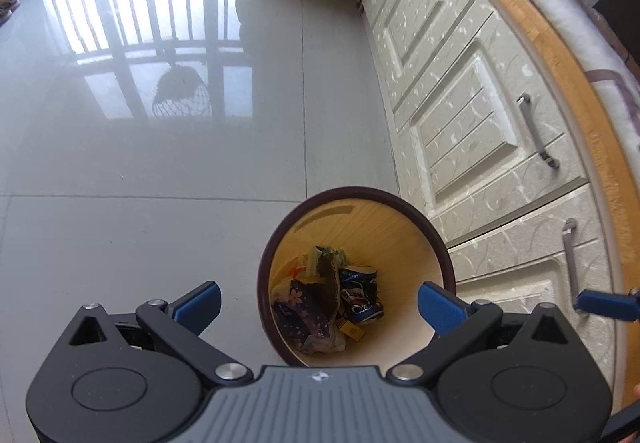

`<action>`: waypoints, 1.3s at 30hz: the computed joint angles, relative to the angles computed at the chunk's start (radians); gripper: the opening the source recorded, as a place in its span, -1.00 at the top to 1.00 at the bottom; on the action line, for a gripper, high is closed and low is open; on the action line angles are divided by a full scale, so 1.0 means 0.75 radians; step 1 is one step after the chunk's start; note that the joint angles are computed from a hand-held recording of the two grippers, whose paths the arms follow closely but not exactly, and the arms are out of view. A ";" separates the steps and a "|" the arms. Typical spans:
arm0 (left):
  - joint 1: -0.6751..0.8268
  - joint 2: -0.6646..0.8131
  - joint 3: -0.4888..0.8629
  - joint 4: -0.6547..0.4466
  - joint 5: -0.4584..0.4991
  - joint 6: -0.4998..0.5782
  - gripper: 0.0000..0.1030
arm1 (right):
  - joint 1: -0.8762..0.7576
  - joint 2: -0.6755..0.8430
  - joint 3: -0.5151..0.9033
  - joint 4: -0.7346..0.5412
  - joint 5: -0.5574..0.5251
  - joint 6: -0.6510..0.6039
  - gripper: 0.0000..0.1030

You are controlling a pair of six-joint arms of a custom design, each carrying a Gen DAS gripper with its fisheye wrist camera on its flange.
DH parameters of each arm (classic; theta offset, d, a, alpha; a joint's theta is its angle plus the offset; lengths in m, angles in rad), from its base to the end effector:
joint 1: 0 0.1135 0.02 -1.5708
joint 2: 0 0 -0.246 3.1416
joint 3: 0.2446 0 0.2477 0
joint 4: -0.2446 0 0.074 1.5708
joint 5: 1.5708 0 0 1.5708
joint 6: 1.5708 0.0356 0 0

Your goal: Collect trash

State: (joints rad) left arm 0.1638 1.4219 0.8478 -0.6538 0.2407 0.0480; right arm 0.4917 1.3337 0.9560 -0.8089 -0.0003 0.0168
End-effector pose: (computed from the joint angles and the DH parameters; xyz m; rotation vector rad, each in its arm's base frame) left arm 0.2524 0.0331 0.1744 -0.1021 2.7615 -0.2817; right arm 0.2193 0.1175 0.2181 -0.6508 2.6890 0.1357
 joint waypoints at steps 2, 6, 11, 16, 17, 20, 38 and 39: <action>-0.004 -0.080 0.003 -0.058 -0.015 0.005 -1.00 | -0.009 -0.057 0.009 -0.043 0.013 -0.001 -1.00; -0.012 -0.233 0.021 -0.184 -0.021 0.005 -1.00 | -0.043 -0.183 0.019 -0.126 0.026 -0.001 -1.00; -0.019 -0.409 0.059 -0.340 -0.049 0.007 -1.00 | -0.082 -0.342 0.039 -0.224 0.053 0.016 -1.00; -0.039 -0.561 0.129 -0.497 -0.088 0.010 -1.00 | -0.143 -0.460 0.106 -0.337 0.055 0.017 -1.00; -0.050 -0.590 0.144 -0.526 -0.102 0.006 -1.00 | -0.161 -0.481 0.124 -0.363 0.057 0.015 -1.00; -0.059 -0.673 0.189 -0.607 -0.117 0.005 -1.00 | -0.239 -0.549 0.150 -0.416 0.045 -0.011 -1.00; -0.396 -1.010 0.448 -0.933 -0.331 -0.189 -1.00 | -0.582 -0.871 0.331 -0.736 -0.075 -0.171 -1.00; -0.479 -1.024 0.459 -0.945 -0.394 -0.236 -1.00 | -0.583 -0.887 0.343 -0.752 -0.075 -0.171 -1.00</action>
